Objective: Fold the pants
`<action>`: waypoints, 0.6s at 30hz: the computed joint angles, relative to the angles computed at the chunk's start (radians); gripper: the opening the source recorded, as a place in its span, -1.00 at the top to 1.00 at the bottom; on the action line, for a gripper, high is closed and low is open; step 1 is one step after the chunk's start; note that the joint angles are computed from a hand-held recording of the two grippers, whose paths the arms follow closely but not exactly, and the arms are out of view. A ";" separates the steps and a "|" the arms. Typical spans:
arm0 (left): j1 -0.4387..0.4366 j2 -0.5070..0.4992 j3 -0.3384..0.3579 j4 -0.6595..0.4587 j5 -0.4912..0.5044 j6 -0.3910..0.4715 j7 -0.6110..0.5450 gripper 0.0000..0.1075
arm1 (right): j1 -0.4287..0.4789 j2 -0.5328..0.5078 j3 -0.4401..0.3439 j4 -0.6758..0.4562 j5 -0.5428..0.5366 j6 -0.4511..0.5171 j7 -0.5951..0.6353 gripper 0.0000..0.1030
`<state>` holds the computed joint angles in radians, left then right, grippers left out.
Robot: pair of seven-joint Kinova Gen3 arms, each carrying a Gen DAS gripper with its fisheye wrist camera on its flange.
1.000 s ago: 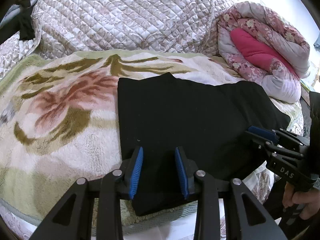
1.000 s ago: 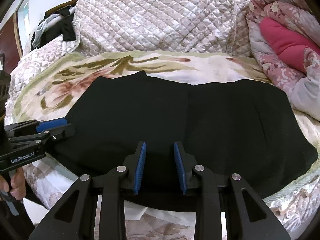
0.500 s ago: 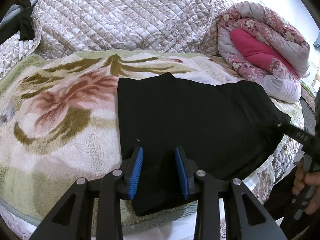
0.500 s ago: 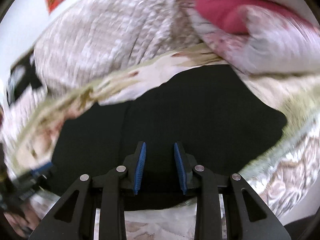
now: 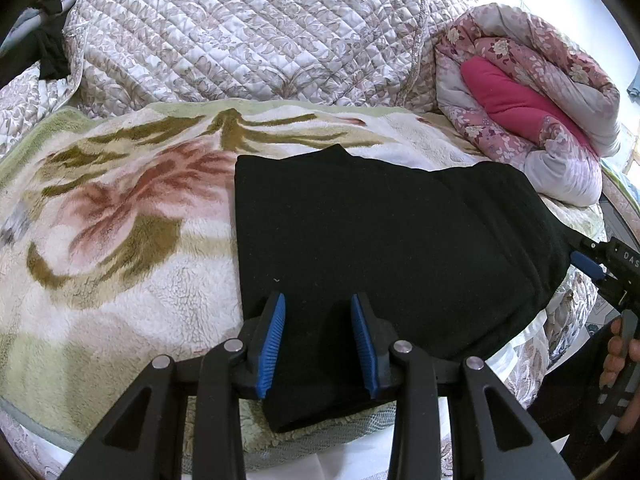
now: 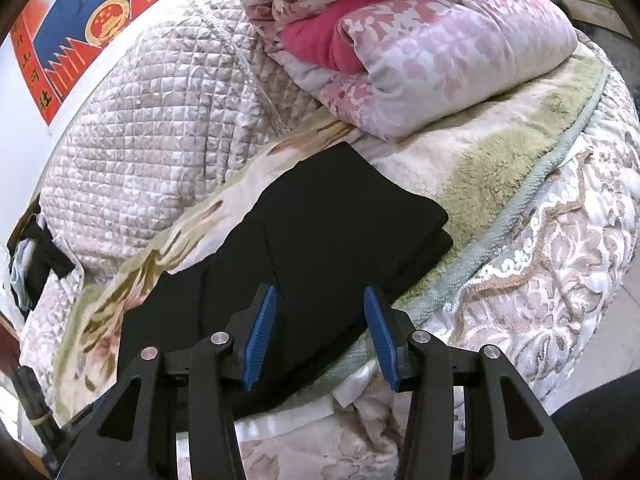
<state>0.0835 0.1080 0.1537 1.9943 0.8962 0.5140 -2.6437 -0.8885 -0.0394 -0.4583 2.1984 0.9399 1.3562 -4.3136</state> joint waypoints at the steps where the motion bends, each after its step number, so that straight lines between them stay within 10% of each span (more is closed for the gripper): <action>1: 0.000 -0.001 0.000 0.000 0.000 0.001 0.000 0.31 | -0.001 -0.003 -0.001 0.003 -0.007 -0.001 -0.010 0.10; 18: -0.003 0.000 -0.002 0.000 0.004 0.004 -0.007 0.31 | 0.041 -0.067 -0.005 0.100 0.011 -0.094 -0.197 -0.02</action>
